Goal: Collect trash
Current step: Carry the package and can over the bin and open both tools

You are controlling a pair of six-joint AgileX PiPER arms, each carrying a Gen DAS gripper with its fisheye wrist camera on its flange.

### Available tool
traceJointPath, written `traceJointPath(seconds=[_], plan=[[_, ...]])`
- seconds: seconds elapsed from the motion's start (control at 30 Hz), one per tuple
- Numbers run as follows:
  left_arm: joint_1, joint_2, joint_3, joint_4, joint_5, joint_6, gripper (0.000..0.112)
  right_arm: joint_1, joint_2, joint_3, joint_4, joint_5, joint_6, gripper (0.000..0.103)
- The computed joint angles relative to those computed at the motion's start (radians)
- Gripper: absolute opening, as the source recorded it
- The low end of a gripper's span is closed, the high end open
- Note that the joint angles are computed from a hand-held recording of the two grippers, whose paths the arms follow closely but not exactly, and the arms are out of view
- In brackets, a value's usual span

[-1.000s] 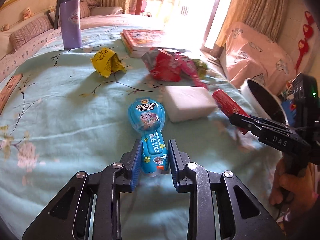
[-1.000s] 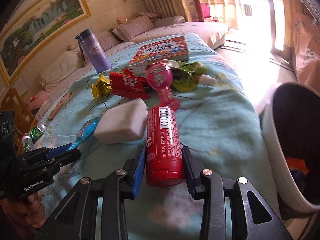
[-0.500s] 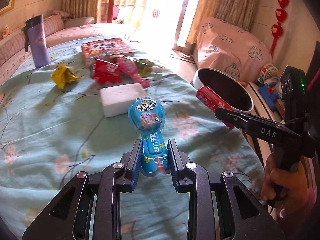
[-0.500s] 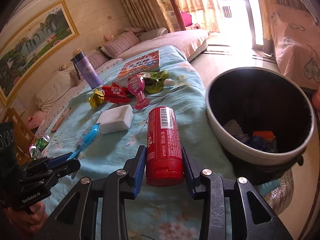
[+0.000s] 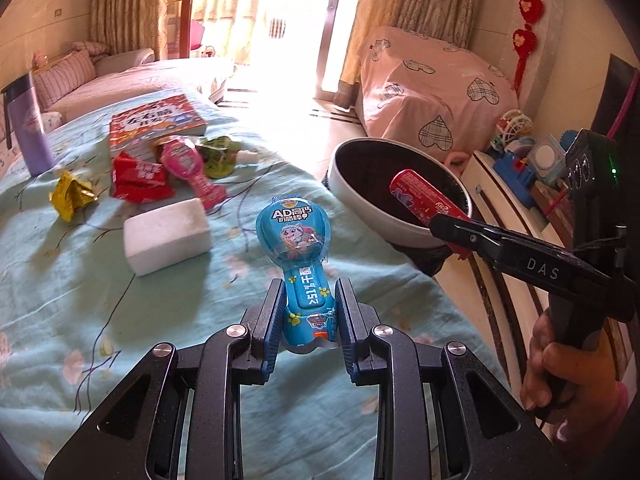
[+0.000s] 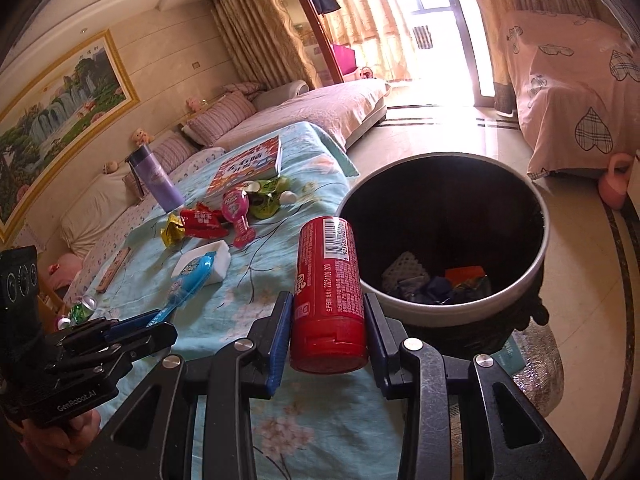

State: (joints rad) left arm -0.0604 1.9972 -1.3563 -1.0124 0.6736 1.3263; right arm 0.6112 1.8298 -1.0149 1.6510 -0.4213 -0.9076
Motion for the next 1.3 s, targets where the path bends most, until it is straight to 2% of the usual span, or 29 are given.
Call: traceJointPath(seconds=[0.27,0.5,0.83,1.3], plan=[[-0.071,0.021,-0.055,0.035,-0.003,-0.05,0.024,-0.04,-0.053,0.071,-0.066,-0.008,0.081,0.035],[-0.133,0.072,-0.16,0.098,0.015,-0.15,0.024,-0.111,-0.082,0.105,-0.105,0.021,0.109,0.035],[-0.221,0.144,-0.298,0.198,0.017,-0.273,0.024,-0.19,-0.078,0.088,-0.084,0.055,0.042,0.035],[-0.272,0.243,-0.468,0.308,0.061,-0.402,0.024,-0.278,-0.05,0.055,-0.062,0.124,-0.024,0.035]])
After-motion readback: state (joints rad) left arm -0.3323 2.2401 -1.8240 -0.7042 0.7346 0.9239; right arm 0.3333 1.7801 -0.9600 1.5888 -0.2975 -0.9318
